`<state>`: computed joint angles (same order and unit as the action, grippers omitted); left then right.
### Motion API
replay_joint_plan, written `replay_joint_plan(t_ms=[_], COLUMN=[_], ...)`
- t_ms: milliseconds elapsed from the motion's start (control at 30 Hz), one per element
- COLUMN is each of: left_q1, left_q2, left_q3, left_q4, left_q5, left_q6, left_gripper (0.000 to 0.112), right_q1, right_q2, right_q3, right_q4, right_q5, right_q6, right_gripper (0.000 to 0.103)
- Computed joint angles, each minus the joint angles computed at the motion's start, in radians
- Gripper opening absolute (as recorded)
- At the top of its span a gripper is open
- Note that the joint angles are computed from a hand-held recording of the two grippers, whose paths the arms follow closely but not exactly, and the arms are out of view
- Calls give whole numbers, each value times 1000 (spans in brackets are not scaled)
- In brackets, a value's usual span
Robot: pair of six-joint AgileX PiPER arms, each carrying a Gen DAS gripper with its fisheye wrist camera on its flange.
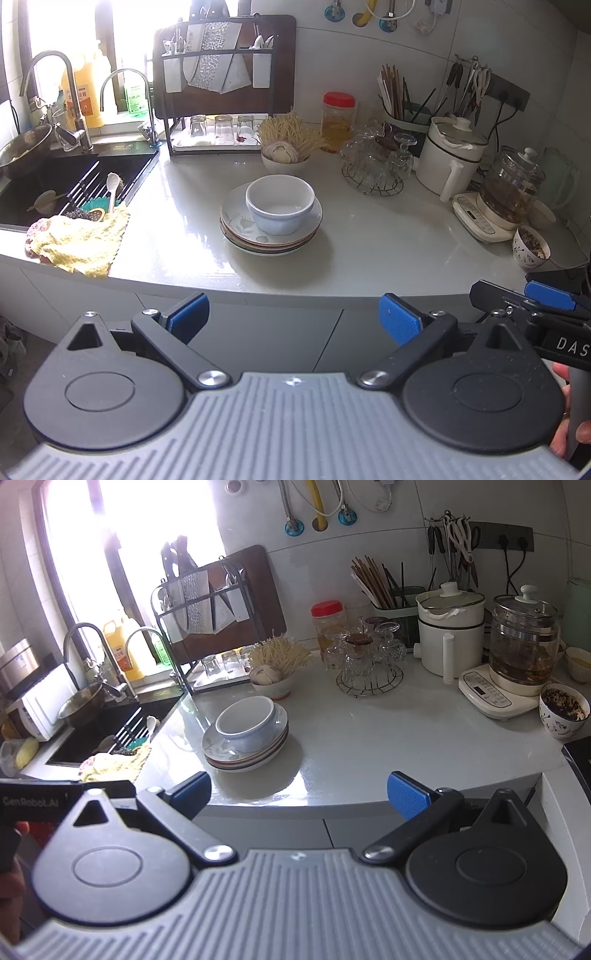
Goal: Organize plates and bowls
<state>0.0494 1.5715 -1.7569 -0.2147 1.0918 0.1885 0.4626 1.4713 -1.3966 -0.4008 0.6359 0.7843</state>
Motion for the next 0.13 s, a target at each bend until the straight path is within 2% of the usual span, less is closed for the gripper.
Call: replay_joint_plan(t_ms=[133], left_q1=[-2], left_q2=[7], left_q3=[-10], left_q4=[0], left_q5=[6], left_q6=[1], left_gripper=[100], right_q1=[-5], right_q2=[4], right_q3=[-3], right_q4=[6], right_q5=[-3], right_q6=[-5], right_gripper=[103])
